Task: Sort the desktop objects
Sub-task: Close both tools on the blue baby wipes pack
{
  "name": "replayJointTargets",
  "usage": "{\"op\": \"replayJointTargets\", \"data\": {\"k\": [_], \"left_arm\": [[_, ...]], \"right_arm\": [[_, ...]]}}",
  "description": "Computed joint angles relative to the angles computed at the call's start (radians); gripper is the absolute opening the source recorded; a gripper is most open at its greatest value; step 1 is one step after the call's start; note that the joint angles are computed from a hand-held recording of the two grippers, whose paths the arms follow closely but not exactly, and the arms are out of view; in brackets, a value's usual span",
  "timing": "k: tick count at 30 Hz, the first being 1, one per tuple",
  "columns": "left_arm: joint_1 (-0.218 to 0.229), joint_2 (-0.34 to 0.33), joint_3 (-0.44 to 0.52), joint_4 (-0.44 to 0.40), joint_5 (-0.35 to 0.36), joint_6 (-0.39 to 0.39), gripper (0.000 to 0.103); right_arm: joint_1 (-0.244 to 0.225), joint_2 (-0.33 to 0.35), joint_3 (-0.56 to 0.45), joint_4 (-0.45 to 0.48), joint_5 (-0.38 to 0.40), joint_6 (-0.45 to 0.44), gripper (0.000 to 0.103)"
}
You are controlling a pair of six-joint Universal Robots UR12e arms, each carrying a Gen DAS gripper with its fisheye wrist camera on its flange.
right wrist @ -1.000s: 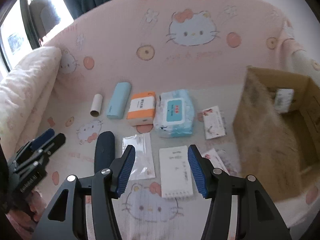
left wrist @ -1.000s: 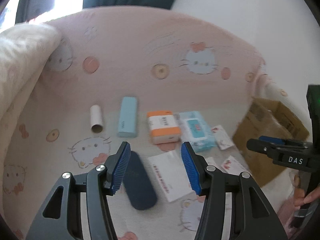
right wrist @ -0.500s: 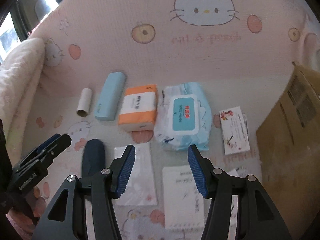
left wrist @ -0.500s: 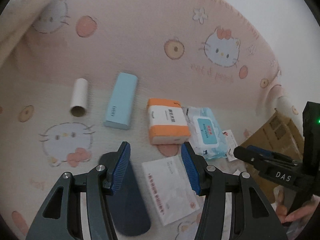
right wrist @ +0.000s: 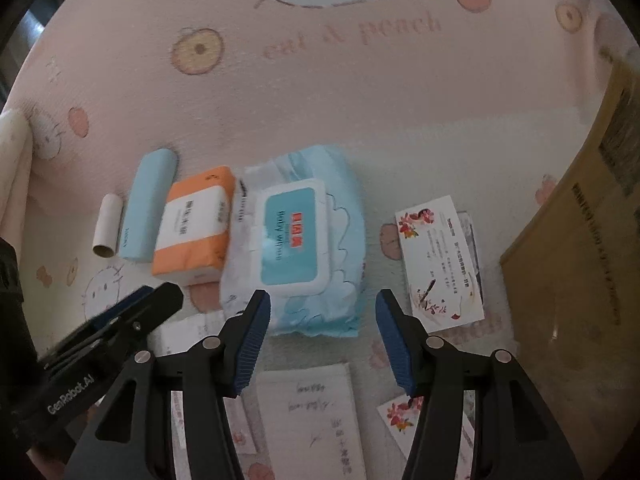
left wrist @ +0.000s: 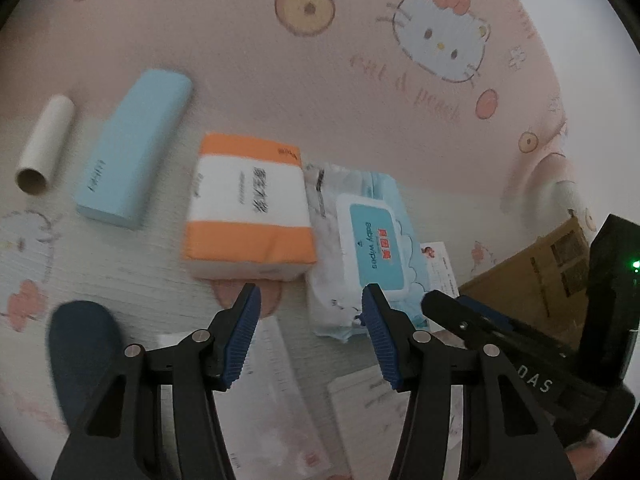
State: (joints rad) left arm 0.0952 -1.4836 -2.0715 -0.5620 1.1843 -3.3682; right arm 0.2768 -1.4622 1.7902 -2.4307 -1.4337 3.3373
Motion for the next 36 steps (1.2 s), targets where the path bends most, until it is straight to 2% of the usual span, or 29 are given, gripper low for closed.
{"op": "replayJointTargets", "data": {"k": [10, 17, 20, 23, 27, 30, 31, 34, 36], "left_arm": [[-0.018, -0.054, 0.009, -0.01, -0.038, -0.085, 0.055], [-0.02, -0.076, -0.005, 0.075, -0.073, -0.185, 0.043], [-0.028, -0.082, -0.005, 0.097, -0.058, -0.191, 0.043], [-0.022, -0.085, -0.011, 0.119, -0.072, -0.219, 0.043], [-0.016, -0.09, -0.014, 0.136, -0.088, -0.252, 0.044], [-0.02, -0.095, -0.007, 0.139, -0.079, -0.254, 0.044], [-0.024, -0.095, -0.004, 0.14, -0.07, -0.251, 0.045], [-0.037, -0.095, -0.004, 0.159, -0.042, -0.246, 0.044], [-0.049, -0.092, -0.001, 0.161, -0.017, -0.223, 0.042]], "right_arm": [[-0.049, 0.045, -0.003, -0.008, 0.115, 0.077, 0.052], [-0.083, 0.069, 0.005, -0.076, 0.228, 0.132, 0.052], [-0.095, 0.084, 0.011, -0.114, 0.29, 0.171, 0.052], [-0.107, 0.097, 0.018, -0.152, 0.345, 0.204, 0.055], [-0.115, 0.108, 0.026, -0.191, 0.385, 0.253, 0.057], [-0.113, 0.111, 0.025, -0.204, 0.382, 0.273, 0.057], [-0.111, 0.111, 0.026, -0.214, 0.383, 0.266, 0.052], [-0.091, 0.108, 0.019, -0.232, 0.329, 0.183, 0.044], [-0.087, 0.106, 0.008, -0.214, 0.316, 0.164, 0.043]]}}
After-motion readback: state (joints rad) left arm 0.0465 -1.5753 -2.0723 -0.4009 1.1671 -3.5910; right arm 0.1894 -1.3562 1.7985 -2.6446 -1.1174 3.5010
